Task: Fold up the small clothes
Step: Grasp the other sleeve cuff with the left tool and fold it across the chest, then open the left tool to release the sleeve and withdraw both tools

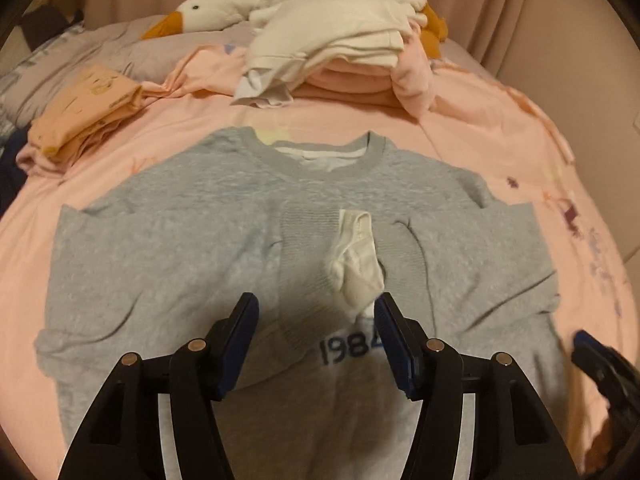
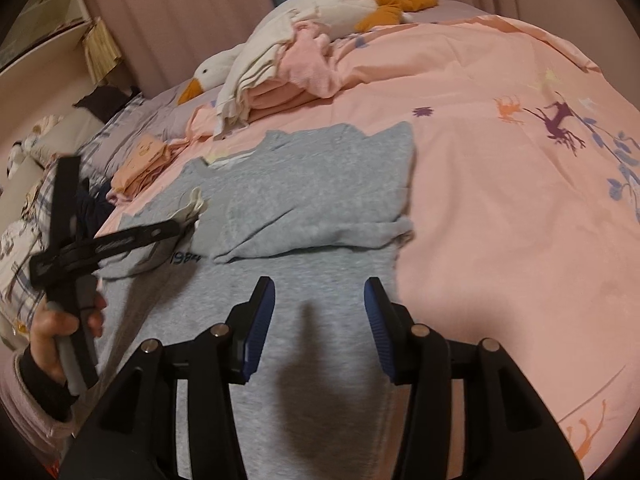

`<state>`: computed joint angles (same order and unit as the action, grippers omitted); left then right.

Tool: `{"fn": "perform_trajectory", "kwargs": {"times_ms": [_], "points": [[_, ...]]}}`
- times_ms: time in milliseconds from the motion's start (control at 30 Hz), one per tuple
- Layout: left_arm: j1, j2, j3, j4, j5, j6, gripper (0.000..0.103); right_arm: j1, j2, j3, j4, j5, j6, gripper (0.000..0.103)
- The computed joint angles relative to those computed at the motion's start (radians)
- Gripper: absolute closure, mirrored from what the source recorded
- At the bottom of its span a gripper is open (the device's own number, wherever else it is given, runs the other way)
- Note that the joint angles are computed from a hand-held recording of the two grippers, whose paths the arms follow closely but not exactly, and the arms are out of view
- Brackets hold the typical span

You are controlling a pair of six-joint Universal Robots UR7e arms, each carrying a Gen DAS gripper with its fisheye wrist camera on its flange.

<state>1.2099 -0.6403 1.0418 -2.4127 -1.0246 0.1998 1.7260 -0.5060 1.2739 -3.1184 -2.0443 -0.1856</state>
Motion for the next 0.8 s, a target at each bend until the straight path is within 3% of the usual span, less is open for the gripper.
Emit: {"fn": "perform_trajectory", "kwargs": {"times_ms": [100, 167, 267, 367, 433, 467, 533, 600, 700, 800], "points": [[0.018, -0.064, 0.061, -0.033, -0.066, -0.033, 0.043, -0.010, -0.005, -0.019, 0.000, -0.009, 0.042, 0.054], [0.026, -0.097, 0.102, -0.076, -0.055, -0.041, 0.042, -0.022, -0.005, -0.046, 0.004, -0.017, 0.093, 0.048], [0.048, -0.140, 0.141, -0.141, -0.084, -0.025, 0.038, -0.031, 0.008, -0.100, 0.044, -0.007, 0.141, 0.047], [0.053, -0.110, 0.101, -0.158, 0.026, -0.003, 0.035, -0.039, 0.055, -0.212, 0.132, 0.017, 0.158, 0.047], [0.064, -0.078, 0.058, -0.161, 0.059, 0.007, 0.035, -0.034, 0.116, -0.324, 0.201, -0.035, 0.153, 0.047], [0.069, -0.063, 0.041, -0.163, 0.077, 0.018, 0.035, -0.030, 0.150, -0.385, 0.240, -0.071, 0.147, 0.050], [0.077, -0.027, -0.007, -0.137, 0.110, 0.022, 0.035, -0.030, 0.207, -0.494, 0.325, -0.119, 0.136, 0.079], [0.089, -0.011, -0.035, -0.105, 0.117, 0.017, 0.035, -0.037, 0.229, -0.544, 0.398, -0.128, 0.152, 0.086], [0.100, 0.014, -0.060, -0.103, 0.155, 0.038, 0.035, -0.040, 0.219, -0.524, 0.357, -0.107, 0.124, 0.094], [0.109, 0.012, -0.060, -0.124, 0.136, 0.045, 0.035, -0.056, 0.178, -0.461, 0.304, -0.060, 0.169, 0.095]]}}
